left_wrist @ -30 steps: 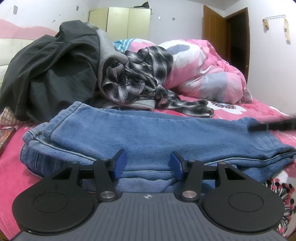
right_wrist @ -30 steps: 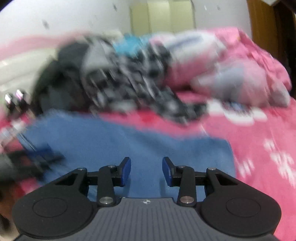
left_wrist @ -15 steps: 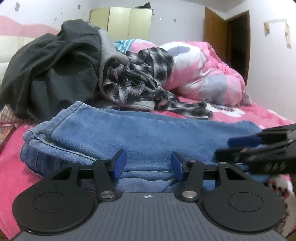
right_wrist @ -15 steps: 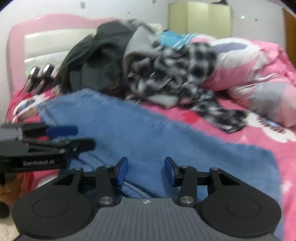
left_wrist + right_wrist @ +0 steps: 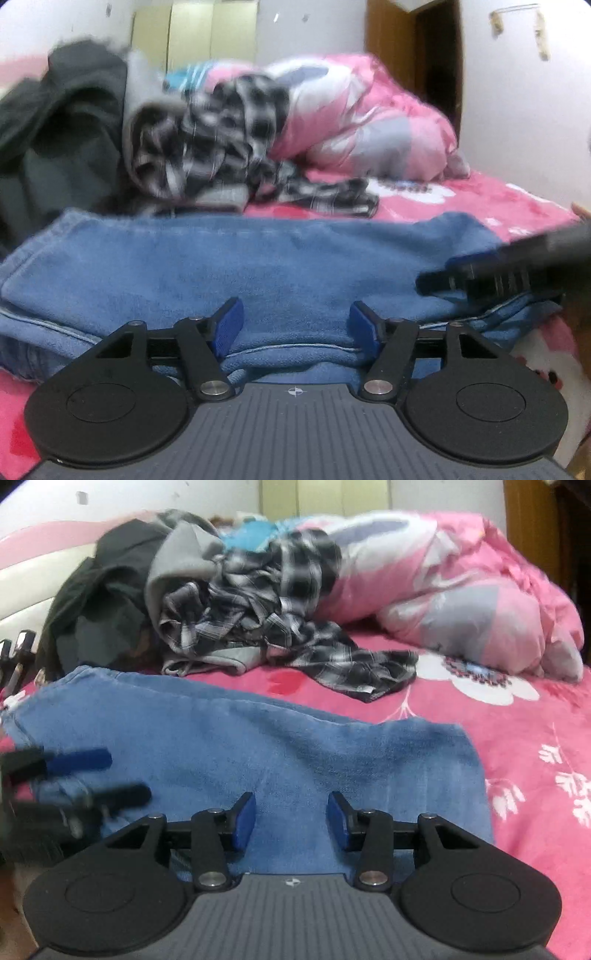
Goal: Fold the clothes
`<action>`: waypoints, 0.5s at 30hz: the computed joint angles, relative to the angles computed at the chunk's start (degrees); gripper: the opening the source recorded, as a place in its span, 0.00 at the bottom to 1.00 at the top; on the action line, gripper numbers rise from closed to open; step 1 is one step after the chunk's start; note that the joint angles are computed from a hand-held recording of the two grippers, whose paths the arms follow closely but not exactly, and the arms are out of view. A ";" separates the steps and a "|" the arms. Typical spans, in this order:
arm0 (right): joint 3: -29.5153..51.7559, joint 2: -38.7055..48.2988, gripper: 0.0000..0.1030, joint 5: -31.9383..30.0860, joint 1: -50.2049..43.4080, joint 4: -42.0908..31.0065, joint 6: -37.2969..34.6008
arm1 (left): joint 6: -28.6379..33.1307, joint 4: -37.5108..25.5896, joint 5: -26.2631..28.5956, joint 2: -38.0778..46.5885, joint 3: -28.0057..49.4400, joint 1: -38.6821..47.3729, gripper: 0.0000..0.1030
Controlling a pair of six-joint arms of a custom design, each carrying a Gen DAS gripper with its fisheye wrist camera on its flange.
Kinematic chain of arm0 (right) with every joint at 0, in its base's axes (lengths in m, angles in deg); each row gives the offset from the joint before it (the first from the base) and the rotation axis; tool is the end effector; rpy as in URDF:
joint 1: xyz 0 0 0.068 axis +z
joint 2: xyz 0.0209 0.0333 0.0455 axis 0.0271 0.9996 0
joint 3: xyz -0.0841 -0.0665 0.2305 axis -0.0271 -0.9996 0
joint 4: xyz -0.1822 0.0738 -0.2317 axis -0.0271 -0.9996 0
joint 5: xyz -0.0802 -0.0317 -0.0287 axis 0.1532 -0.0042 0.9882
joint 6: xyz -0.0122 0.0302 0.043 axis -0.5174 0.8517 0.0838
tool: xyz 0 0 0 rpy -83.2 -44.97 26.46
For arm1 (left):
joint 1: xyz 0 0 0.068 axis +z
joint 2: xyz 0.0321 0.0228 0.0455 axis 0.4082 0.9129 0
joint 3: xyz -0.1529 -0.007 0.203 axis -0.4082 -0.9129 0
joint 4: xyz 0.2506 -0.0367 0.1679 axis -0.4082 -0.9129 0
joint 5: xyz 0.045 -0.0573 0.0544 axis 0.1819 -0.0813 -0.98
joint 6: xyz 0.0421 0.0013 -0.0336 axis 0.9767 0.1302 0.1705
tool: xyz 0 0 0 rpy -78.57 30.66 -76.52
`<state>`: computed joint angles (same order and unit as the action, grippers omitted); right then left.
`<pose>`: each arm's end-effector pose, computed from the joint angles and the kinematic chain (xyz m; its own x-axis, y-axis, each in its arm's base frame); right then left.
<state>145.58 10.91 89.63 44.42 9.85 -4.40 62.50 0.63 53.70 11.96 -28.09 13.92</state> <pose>0.2707 0.2251 0.3148 -0.5861 0.0812 -0.8062 0.0374 0.9966 0.0732 0.3099 -0.0695 0.2621 -0.3711 0.2243 -0.9011 0.5667 0.8234 -0.0285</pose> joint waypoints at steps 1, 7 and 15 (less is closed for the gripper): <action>0.59 -0.36 0.43 -0.28 -0.61 0.73 -0.38 | -0.69 -0.55 0.86 0.30 0.49 0.48 0.62; 6.92 7.13 0.40 -4.45 -8.73 -0.42 -0.94 | -1.16 1.23 1.88 -0.04 -0.80 1.13 0.62; 1.92 0.84 0.40 -1.23 -8.46 1.55 1.71 | -1.54 2.73 3.32 -0.53 -2.01 1.72 0.62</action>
<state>147.50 11.75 88.40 35.96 11.40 -2.70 60.96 3.36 57.02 11.43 -30.10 15.63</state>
